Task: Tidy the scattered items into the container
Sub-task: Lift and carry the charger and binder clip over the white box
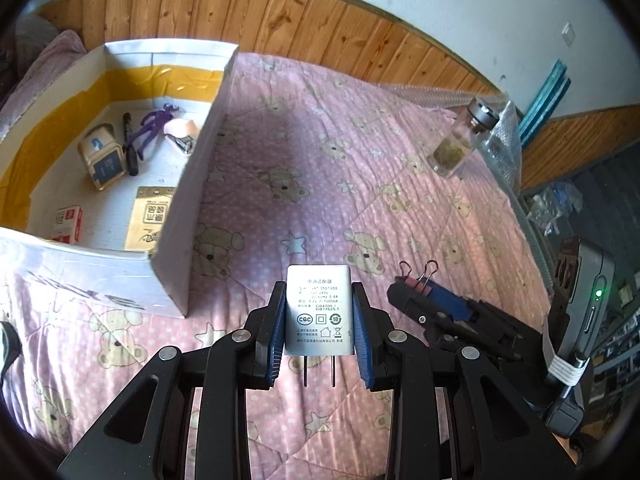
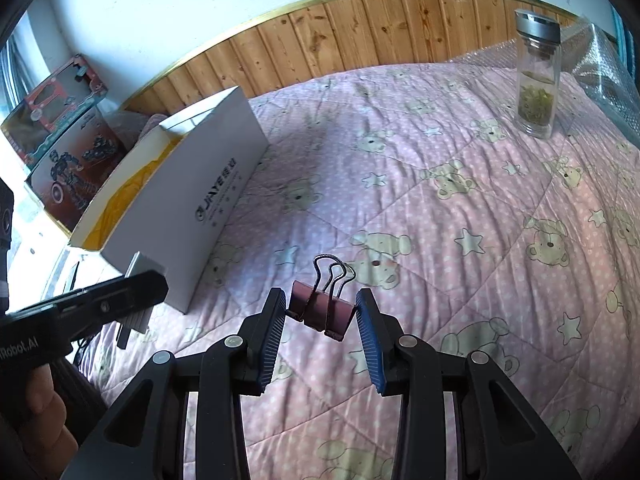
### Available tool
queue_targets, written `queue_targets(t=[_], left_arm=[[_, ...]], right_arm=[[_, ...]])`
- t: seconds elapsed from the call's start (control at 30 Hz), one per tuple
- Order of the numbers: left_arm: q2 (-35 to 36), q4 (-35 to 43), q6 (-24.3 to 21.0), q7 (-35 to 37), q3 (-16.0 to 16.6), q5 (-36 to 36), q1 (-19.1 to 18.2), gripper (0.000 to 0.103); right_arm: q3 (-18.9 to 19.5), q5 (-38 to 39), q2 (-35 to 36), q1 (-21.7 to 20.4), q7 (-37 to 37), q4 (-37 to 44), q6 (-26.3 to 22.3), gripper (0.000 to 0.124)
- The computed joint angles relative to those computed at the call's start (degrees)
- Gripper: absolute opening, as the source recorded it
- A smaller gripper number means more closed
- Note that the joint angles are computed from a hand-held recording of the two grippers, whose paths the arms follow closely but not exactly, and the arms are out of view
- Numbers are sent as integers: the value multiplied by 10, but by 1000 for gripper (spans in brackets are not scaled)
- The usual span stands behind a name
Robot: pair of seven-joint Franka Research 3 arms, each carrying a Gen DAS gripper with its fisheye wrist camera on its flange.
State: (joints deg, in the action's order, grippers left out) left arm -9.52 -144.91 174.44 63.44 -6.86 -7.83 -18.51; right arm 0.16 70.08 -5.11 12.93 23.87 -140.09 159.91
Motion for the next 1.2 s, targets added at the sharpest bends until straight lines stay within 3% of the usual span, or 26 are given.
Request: queue_targets(t=[0.6,0.93,1.2], left_arm=[[-90,-59,35,-39,50,26,-11,31],[-118,-78,50,-59,83,50,3,31],[-121,-82,57,-43,122,50,-9,31]], right_arm=[[-2,8,-70,38,-11,-12,-23,38],[3,2,-69,58,-3,9,-30,38],[13,-3,-54,70,-2,37,-32,38]])
